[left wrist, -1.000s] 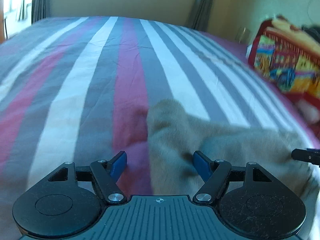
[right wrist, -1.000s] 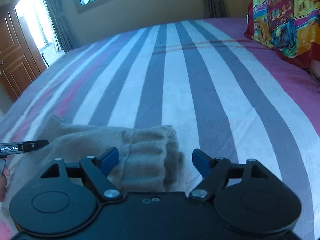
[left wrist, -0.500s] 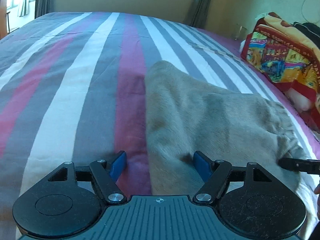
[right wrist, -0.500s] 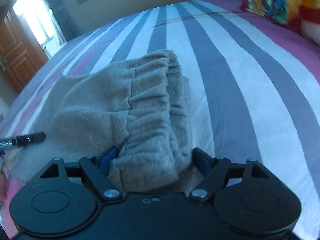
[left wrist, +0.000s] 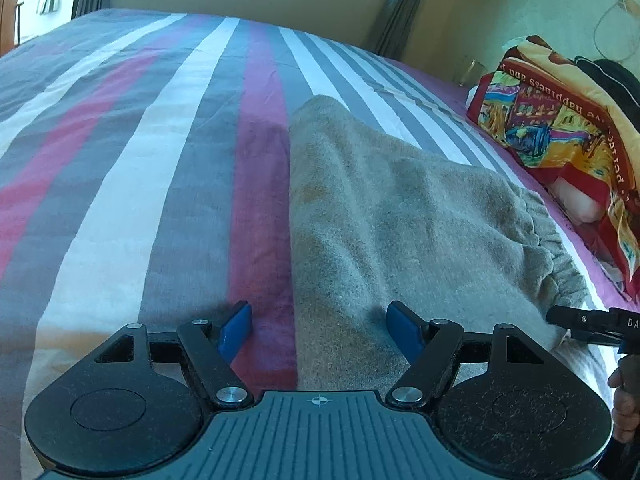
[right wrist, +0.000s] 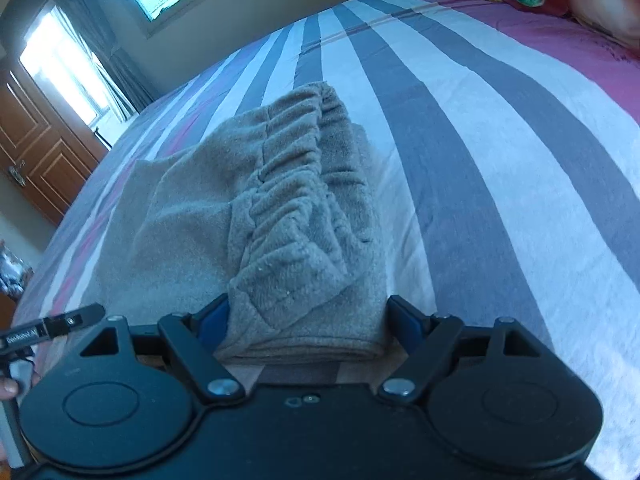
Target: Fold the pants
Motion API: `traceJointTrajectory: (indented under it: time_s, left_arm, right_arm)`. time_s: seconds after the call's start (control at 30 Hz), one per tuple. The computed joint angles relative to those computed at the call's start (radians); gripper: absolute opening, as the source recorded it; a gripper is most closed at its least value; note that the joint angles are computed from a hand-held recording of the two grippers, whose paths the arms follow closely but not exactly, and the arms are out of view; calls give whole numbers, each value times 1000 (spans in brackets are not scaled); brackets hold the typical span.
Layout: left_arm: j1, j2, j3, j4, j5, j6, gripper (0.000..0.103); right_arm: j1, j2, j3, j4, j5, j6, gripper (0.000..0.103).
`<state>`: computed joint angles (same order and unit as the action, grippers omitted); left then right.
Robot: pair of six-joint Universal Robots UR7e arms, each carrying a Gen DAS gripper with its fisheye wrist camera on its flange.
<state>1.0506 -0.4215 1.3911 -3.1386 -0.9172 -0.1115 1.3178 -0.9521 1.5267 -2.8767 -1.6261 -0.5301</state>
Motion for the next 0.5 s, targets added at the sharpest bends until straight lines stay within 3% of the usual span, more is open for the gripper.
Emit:
traceJointTrajectory:
  time_s: [0.13,0.3,0.5]
  left_arm:
    - [-7,-16,22,15,3,14,74]
    - [-11,-11,27,-4,12,23,74]
    - [4,-17,31,-12,-30,24,74]
  right_arm:
    - [-16,-24,23,-13,58,31,81]
    - [-27,-21,17,11,53,8,83]
    - [-51,-30,2,56,123,29,84]
